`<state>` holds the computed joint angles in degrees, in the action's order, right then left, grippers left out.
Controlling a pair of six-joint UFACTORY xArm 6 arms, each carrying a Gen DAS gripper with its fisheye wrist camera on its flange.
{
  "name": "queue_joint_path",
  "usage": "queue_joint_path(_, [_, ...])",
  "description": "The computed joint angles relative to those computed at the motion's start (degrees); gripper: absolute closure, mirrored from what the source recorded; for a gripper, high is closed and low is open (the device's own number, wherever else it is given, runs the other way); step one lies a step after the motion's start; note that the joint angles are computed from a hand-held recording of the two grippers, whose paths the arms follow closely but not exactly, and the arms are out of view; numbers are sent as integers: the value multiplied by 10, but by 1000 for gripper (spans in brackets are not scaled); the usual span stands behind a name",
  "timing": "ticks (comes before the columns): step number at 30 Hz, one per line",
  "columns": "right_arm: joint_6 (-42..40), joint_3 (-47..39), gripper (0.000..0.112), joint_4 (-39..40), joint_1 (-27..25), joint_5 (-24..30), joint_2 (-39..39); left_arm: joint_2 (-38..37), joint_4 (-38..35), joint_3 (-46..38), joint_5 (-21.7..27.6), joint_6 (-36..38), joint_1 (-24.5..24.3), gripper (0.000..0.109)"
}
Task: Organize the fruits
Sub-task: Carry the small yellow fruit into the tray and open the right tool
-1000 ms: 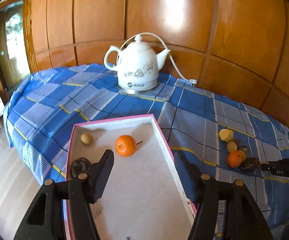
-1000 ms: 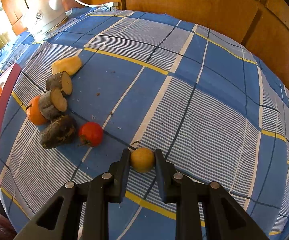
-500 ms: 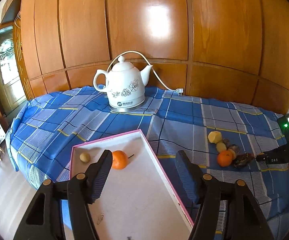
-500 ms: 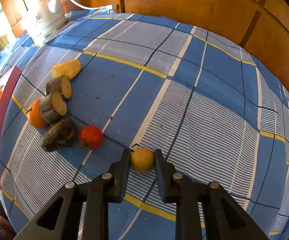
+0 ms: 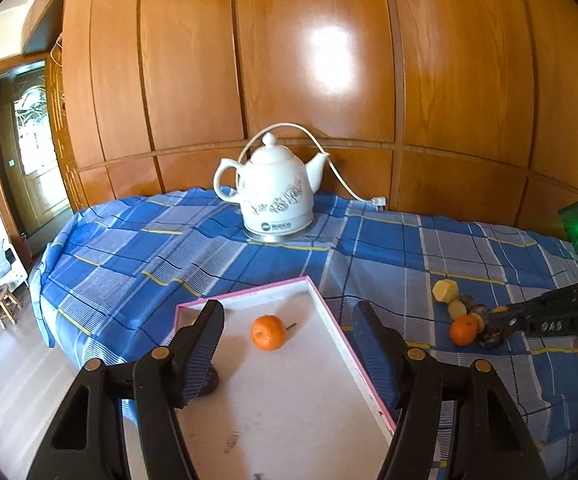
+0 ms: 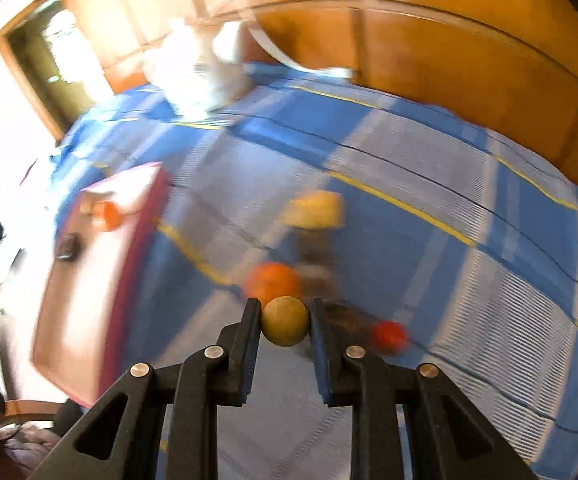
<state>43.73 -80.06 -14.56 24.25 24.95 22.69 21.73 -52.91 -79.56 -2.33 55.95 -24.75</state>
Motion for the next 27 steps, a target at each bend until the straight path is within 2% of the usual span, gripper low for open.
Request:
queue_joint_path(5, [-103,-136,89,105,34,3,96,-5,-38,-2,-8,33,2,41])
queue_joint_path(10, [-179,-283,89,180,55,46,189,-8,-63,-2,-15,53,7,41])
queue_joint_path(17, [-244,-421,86,293,60,95,282,-7,-62,0,-19,44,17,40])
queue_joint_path(22, [-227,-426,85,283,61,93,286,-6,-25,7,-16,4,24,40])
queue_joint_path(27, [-199,-375,85,244,60,78,252,-5,18,13,-11,-38,28,40])
